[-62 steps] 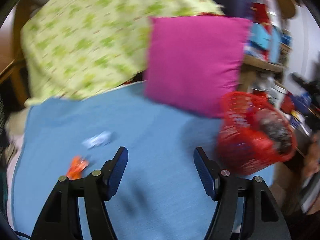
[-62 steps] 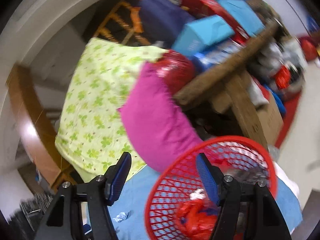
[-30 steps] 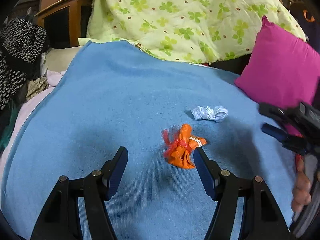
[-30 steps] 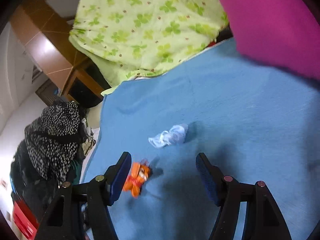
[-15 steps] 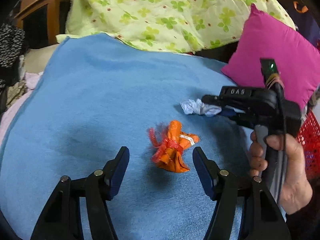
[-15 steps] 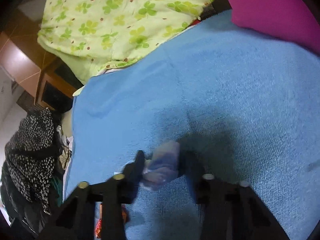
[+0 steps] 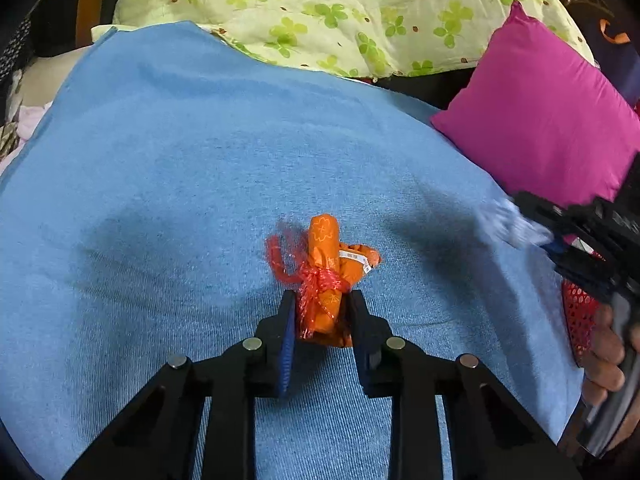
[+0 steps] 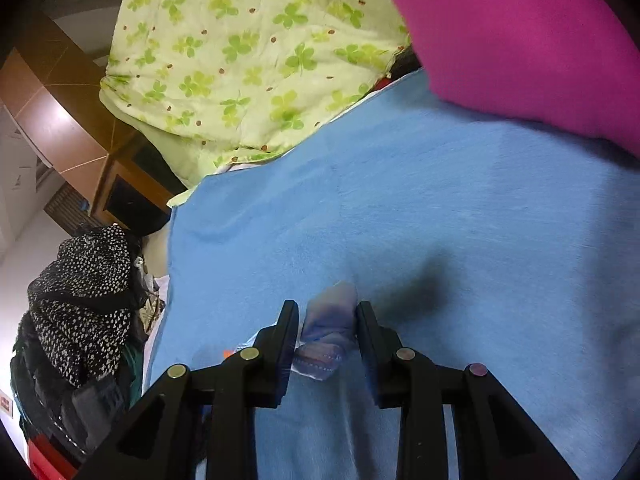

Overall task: Collect trash
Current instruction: 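Close the left gripper on the orange wrapper while right closes on the blue tissue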

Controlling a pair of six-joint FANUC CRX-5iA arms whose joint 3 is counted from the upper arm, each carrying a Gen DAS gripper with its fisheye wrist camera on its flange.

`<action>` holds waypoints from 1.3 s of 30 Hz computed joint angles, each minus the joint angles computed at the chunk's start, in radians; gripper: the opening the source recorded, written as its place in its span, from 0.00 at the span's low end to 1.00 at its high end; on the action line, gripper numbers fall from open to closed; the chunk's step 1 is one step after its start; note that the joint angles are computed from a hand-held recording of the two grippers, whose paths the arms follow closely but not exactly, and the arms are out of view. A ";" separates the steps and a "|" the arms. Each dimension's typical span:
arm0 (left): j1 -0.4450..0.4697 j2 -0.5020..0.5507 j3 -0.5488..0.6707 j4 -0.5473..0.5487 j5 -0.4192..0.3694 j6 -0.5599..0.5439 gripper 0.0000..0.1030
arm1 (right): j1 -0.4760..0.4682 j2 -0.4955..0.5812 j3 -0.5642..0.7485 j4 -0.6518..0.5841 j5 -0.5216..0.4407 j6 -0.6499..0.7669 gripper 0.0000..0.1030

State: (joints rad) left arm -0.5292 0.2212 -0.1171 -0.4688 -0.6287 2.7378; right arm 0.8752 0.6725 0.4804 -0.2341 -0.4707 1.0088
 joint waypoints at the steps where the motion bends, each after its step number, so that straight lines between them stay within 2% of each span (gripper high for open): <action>1: -0.008 0.001 0.007 -0.004 -0.018 0.010 0.25 | -0.003 -0.018 -0.021 -0.015 0.006 0.009 0.31; 7: -0.096 -0.020 0.032 -0.079 -0.072 0.094 0.25 | -0.006 -0.147 -0.180 -0.094 0.036 0.068 0.31; 12: -0.170 -0.041 0.029 -0.073 -0.118 0.102 0.25 | 0.033 -0.232 -0.329 0.043 0.049 -0.033 0.31; 16: -0.193 -0.041 0.021 -0.044 -0.109 0.091 0.26 | 0.041 -0.241 -0.342 0.032 -0.034 -0.018 0.33; 18: -0.209 -0.028 0.038 -0.052 -0.144 0.094 0.26 | 0.043 -0.233 -0.325 0.021 -0.108 0.003 0.35; 20: -0.216 -0.020 0.055 -0.059 -0.163 0.088 0.28 | 0.044 -0.242 -0.333 0.017 -0.120 0.017 0.44; 21: -0.216 -0.023 0.056 -0.065 -0.162 0.092 0.29 | 0.043 -0.260 -0.356 0.016 -0.098 0.026 0.62; 22: -0.216 -0.028 0.054 -0.074 -0.161 0.100 0.36 | 0.043 -0.277 -0.382 0.021 -0.066 0.023 0.67; 23: -0.219 -0.035 0.052 -0.088 -0.164 0.114 0.44 | 0.042 -0.295 -0.408 0.025 -0.030 0.021 0.67; 26: -0.221 -0.052 0.038 -0.109 -0.172 0.139 0.45 | 0.030 -0.330 -0.447 0.003 0.023 0.070 0.67; 30: -0.197 -0.034 0.040 -0.070 -0.165 0.091 0.45 | 0.017 -0.309 -0.394 -0.059 -0.073 0.183 0.67; 32: -0.194 -0.021 0.047 -0.054 -0.171 0.063 0.45 | 0.025 -0.298 -0.378 -0.034 -0.116 0.183 0.66; 39: -0.185 0.042 0.093 -0.010 -0.180 -0.015 0.45 | -0.010 -0.271 -0.337 -0.109 -0.208 0.150 0.66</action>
State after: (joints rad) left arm -0.7142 0.2628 -0.0236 -0.4786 -0.8084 2.7224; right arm 0.8651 0.4018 0.1433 -0.3428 -0.6789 1.1586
